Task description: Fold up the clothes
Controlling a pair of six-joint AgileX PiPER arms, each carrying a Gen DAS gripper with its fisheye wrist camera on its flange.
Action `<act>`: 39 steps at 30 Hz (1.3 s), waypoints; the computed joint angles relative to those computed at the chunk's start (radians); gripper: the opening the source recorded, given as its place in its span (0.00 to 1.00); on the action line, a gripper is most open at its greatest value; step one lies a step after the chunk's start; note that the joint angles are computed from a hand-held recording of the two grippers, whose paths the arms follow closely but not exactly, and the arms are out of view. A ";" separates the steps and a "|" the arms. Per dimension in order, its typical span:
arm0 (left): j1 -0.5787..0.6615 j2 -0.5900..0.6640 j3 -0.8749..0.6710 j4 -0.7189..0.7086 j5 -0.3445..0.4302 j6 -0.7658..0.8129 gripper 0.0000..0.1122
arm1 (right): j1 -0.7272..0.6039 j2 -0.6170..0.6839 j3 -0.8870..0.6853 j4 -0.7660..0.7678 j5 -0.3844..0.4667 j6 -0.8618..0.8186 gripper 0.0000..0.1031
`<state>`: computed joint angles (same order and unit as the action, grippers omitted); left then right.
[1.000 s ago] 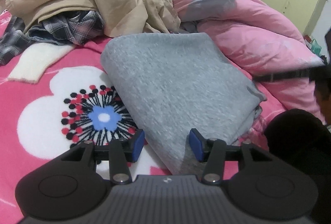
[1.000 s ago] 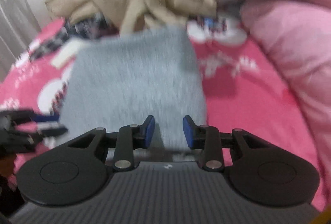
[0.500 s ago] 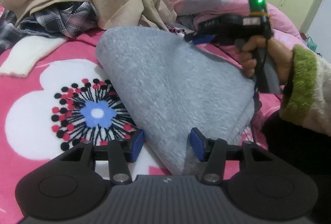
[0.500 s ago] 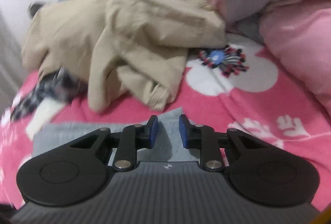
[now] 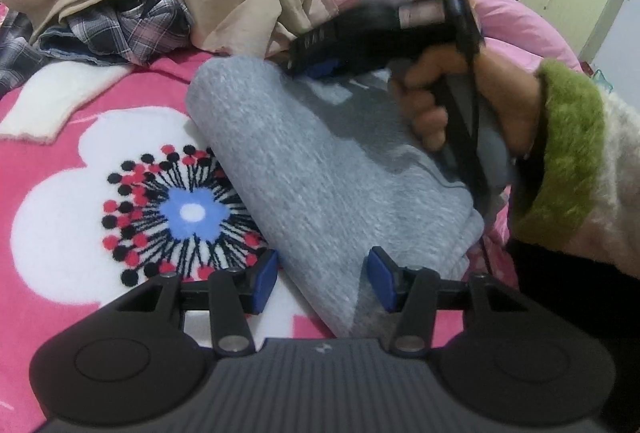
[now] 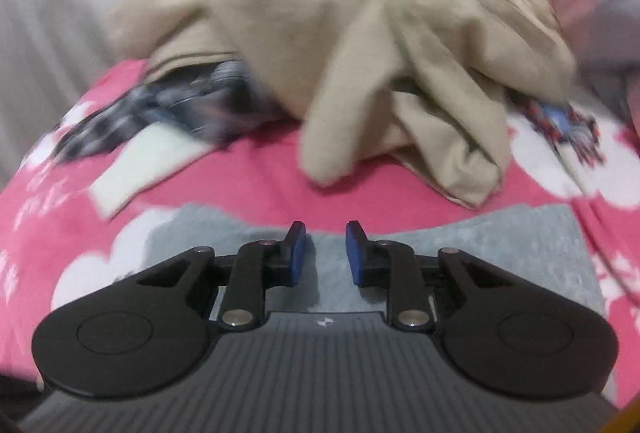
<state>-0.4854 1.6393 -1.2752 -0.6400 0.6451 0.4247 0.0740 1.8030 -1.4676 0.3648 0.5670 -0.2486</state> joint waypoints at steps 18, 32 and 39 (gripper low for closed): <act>-0.001 0.019 -0.018 0.011 0.013 -0.062 0.50 | -0.100 -0.182 0.069 0.216 0.198 -0.197 0.23; 0.022 -0.003 -0.020 -0.037 0.053 -0.032 0.51 | -0.441 -0.310 0.067 0.147 0.506 -0.266 0.23; -0.010 0.007 -0.025 -0.017 0.057 0.001 0.51 | -0.303 -0.330 0.246 -0.096 0.508 -0.252 0.22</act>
